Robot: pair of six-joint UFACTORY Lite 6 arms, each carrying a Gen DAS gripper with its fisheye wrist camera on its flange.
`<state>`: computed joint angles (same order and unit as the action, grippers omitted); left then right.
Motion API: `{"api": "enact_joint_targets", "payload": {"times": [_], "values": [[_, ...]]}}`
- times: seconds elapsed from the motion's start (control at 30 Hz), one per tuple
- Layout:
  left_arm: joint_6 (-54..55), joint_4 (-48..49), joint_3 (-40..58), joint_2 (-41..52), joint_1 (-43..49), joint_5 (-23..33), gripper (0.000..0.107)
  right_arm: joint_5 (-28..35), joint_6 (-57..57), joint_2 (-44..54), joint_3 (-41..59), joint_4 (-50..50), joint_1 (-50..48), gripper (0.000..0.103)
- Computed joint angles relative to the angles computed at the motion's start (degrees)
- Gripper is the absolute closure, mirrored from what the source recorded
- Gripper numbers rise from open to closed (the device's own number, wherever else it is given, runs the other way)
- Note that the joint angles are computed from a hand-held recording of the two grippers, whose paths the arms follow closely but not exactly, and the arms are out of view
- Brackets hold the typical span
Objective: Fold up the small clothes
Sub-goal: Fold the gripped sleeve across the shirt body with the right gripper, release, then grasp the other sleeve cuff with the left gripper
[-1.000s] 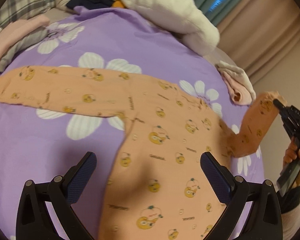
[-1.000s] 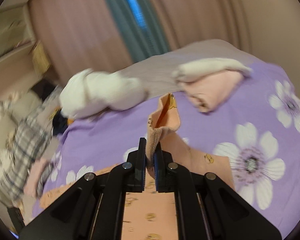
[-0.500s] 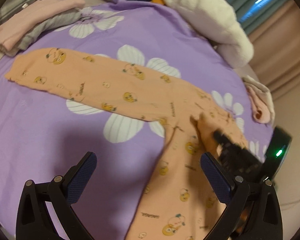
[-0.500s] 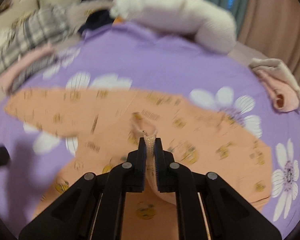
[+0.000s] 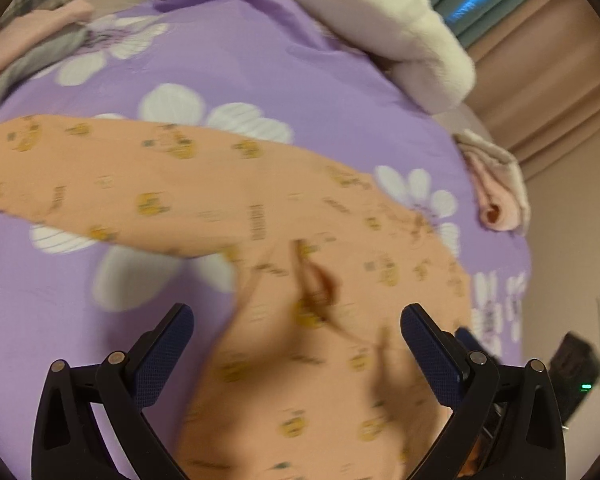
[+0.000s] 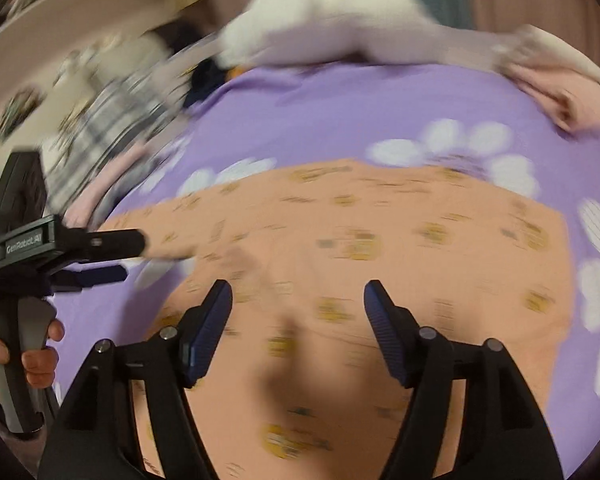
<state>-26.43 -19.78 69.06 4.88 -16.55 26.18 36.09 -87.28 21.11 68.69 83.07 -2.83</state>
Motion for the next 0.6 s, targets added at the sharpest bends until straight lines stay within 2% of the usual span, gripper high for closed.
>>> {"api": "enact_joint_targets", "payload": {"times": [0.07,0.13,0.23,0.3,0.33,0.37,0.5,0.53,0.6], "values": [[9.6,-9.7,2.7,2.6,-0.6,-2.0,0.005,-0.6,0.9,1.6,0.5,0.3,-3.1,0.040],[18.1,-18.2,5.5,5.6,-1.1,-2.8,0.005,0.8,3.5,4.4,2.2,-1.3,-6.3,0.059],[30.6,-30.5,10.4,11.5,-1.7,-2.1,0.009,1.2,5.4,7.4,3.4,-1.6,-8.8,0.074],[35.2,-34.8,13.8,15.7,-1.6,-0.2,0.020,2.9,5.6,8.9,3.7,-1.1,-10.7,0.074],[34.1,-33.3,15.5,18.0,-1.8,0.0,0.031,3.5,5.2,9.5,3.6,-0.4,-11.2,0.074],[32.6,-31.5,16.6,19.5,-1.9,0.4,0.036,3.9,4.7,9.7,3.5,-0.2,-11.7,0.074],[25.5,-24.3,16.0,22.5,-2.1,-0.7,0.037,4.4,2.9,10.5,2.6,0.5,-12.7,0.074],[25.4,-24.4,14.1,22.1,-1.8,-1.6,0.038,4.8,2.6,10.9,2.7,0.3,-13.3,0.074],[32.3,-31.4,10.1,20.4,-0.7,-2.8,0.042,5.3,2.2,10.6,2.0,0.5,-14.1,0.074]]}}
